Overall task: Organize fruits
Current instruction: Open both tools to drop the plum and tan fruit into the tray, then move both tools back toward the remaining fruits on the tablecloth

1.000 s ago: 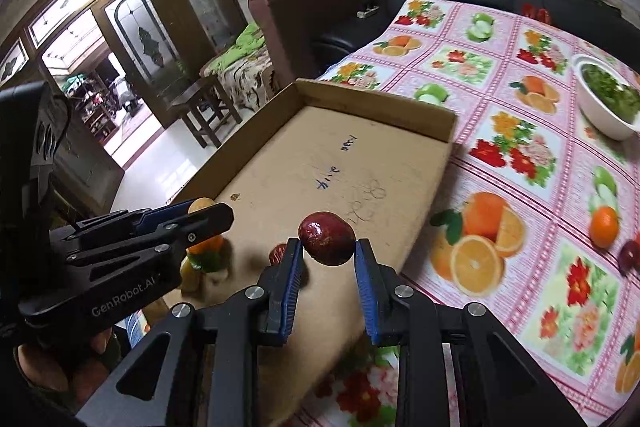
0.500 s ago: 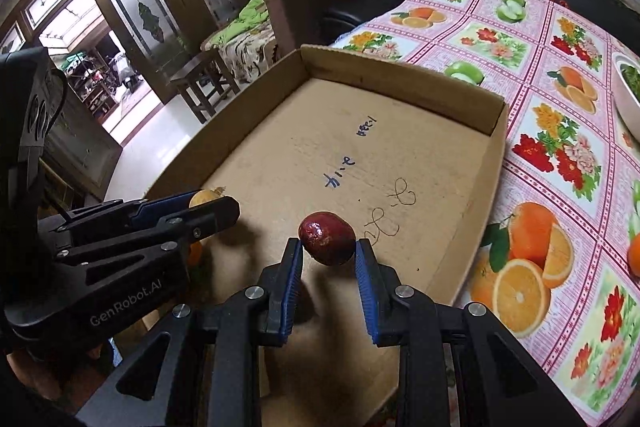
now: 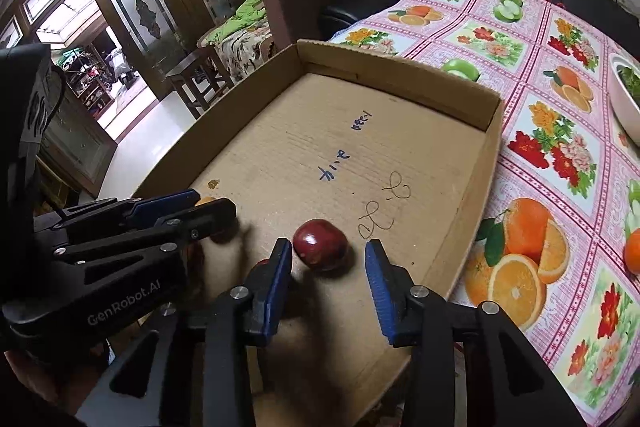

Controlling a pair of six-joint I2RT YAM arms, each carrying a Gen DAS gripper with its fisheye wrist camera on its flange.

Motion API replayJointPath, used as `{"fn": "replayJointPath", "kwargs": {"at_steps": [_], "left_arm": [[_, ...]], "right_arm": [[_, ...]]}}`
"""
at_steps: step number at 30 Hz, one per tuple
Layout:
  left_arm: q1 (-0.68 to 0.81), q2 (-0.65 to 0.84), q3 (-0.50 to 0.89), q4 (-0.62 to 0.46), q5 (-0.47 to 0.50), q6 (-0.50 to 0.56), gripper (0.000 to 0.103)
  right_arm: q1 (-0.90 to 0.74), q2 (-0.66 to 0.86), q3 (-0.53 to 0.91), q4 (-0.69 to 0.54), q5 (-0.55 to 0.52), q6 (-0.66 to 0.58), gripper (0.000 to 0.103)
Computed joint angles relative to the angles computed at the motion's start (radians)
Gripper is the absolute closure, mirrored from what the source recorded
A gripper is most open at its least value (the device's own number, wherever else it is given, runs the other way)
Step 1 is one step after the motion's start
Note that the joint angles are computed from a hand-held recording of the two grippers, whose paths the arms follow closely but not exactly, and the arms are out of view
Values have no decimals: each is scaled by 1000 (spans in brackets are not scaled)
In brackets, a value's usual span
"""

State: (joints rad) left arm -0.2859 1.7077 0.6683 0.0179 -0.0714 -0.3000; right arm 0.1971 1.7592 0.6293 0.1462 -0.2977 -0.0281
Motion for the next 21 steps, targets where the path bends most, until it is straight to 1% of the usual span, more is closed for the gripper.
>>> {"fn": "replayJointPath", "kwargs": {"at_steps": [8,9,10,12,18,21], "left_arm": [[-44,-109,-41,-23,-40,-36,70],[-53,-123,-46,-27,-43,-41,69],[-65,-144,-54,-32,-50,-48,64],[-91,-173,-65,-36,-74,-60,58],[-170,-206,-55,-67,-120,-86,58],[-205,-216,-50,-79,-129,-104,59]], "right_arm": [[-60,-146,-80,-26,-37,-14,64],[-73,-174,-94,-35,-46,-18,64],[-86,-198,-104,-43,-55,-24,64],[-125,-253,-130,-63,-78,-36,64],[-287,-403,-203,-148,-158,-107,64],[-383,-446,-221,-197,-199,-157,64]]}}
